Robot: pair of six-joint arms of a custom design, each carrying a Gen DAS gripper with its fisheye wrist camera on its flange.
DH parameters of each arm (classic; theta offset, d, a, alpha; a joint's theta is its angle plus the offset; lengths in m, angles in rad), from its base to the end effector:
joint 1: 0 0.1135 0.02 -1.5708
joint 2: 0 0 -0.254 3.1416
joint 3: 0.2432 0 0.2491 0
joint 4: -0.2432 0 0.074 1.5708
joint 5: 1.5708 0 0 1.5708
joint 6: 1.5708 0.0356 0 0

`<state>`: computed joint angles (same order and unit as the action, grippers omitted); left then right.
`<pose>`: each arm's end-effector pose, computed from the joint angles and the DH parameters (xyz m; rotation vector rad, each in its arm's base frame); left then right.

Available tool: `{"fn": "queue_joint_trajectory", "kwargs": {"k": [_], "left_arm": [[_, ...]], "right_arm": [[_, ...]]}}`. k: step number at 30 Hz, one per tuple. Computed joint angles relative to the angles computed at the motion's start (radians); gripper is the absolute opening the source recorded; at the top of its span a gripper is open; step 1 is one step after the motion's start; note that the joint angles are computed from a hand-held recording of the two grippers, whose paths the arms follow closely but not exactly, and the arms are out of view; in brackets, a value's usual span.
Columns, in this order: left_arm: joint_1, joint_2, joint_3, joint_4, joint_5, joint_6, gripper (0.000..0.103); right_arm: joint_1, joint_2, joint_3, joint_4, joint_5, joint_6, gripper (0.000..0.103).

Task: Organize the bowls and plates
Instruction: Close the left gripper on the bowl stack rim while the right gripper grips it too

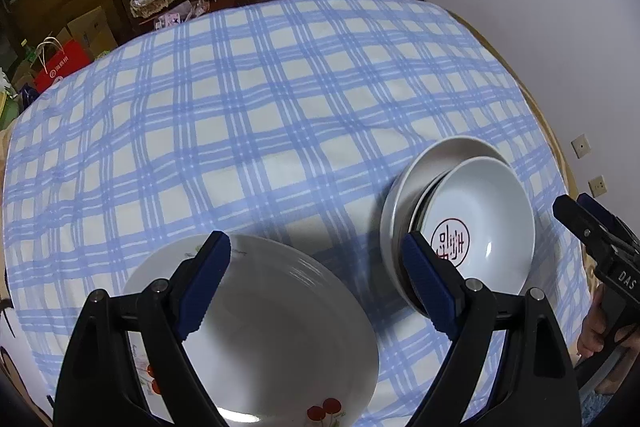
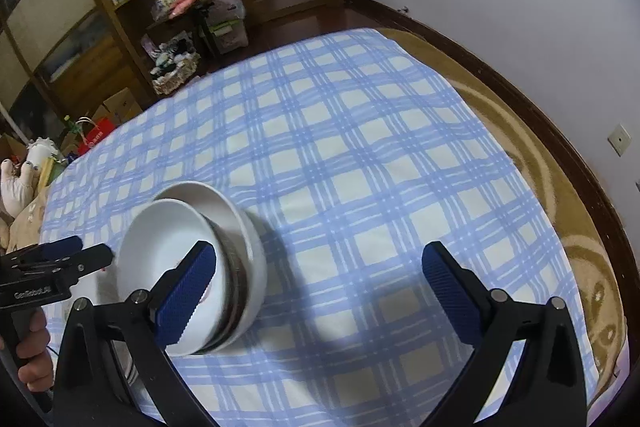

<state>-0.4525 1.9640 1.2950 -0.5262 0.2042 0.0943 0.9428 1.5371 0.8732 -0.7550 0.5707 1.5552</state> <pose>0.3423 -0.1744 0.1440 0.8041 2.6665 -0.3750 0.1651 0.1947 0.1629 0.8241 2.4175 -0.0526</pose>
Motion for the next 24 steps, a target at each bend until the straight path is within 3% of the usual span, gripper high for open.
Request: {"fn": "queue_joint_trajectory", "kwargs": {"k": [6,24], "left_arm": [[-0.014,0.034,0.02,-0.022,-0.019,0.003,0.086],[-0.015,0.067,0.048,-0.041,-0.015,-0.002,0.086]], "right_arm": [[-0.022,-0.018,-0.06,0.089,-0.043,-0.026,0.103],[-0.046,0.01,-0.095,0.169,-0.1,-0.049,0.103]]}}
